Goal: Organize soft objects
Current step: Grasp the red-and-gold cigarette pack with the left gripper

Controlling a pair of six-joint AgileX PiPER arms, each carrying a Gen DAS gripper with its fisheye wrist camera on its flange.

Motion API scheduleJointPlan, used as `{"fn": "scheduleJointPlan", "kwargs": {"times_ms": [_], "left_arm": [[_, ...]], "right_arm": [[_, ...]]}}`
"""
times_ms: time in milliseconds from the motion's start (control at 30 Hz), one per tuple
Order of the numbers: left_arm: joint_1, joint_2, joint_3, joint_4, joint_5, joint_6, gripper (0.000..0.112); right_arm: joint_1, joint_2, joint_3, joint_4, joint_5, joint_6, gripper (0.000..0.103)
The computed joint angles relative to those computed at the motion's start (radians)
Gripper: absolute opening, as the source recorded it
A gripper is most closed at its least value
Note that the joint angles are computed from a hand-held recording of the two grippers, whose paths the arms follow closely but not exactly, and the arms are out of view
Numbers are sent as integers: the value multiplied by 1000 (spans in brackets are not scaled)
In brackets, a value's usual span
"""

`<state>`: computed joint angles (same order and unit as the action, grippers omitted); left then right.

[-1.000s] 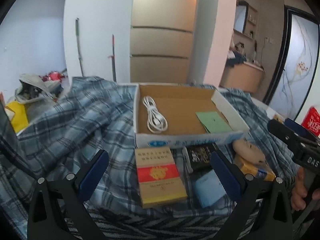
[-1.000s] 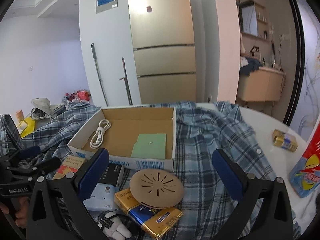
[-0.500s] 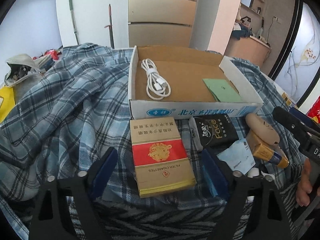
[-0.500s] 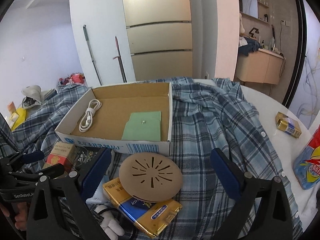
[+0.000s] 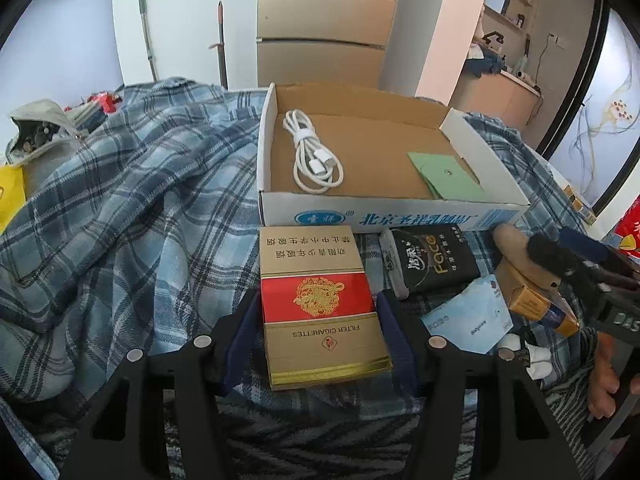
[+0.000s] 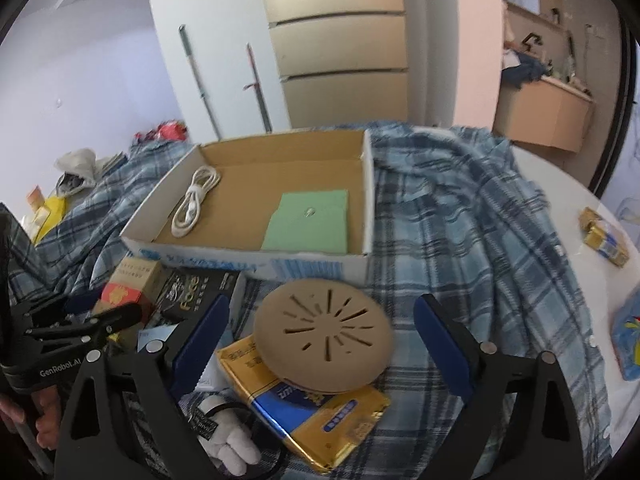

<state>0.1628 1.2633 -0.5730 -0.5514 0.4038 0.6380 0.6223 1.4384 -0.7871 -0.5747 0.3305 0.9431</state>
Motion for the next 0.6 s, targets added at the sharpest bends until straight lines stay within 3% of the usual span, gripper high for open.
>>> {"fn": "scheduleJointPlan", "kwargs": {"times_ms": [133,400,600], "left_arm": [[-27,-64,40,18,-41,-12,61],[75,-127,65,-336,39,386,61],[107,-212,107,-520,79,587,61]], "right_arm": [[-13,23,-15,115,0,-117,90],[-42,23,-12,252,-17,-247,90],[-68,34,-23,392,-14,-386,90]]}}
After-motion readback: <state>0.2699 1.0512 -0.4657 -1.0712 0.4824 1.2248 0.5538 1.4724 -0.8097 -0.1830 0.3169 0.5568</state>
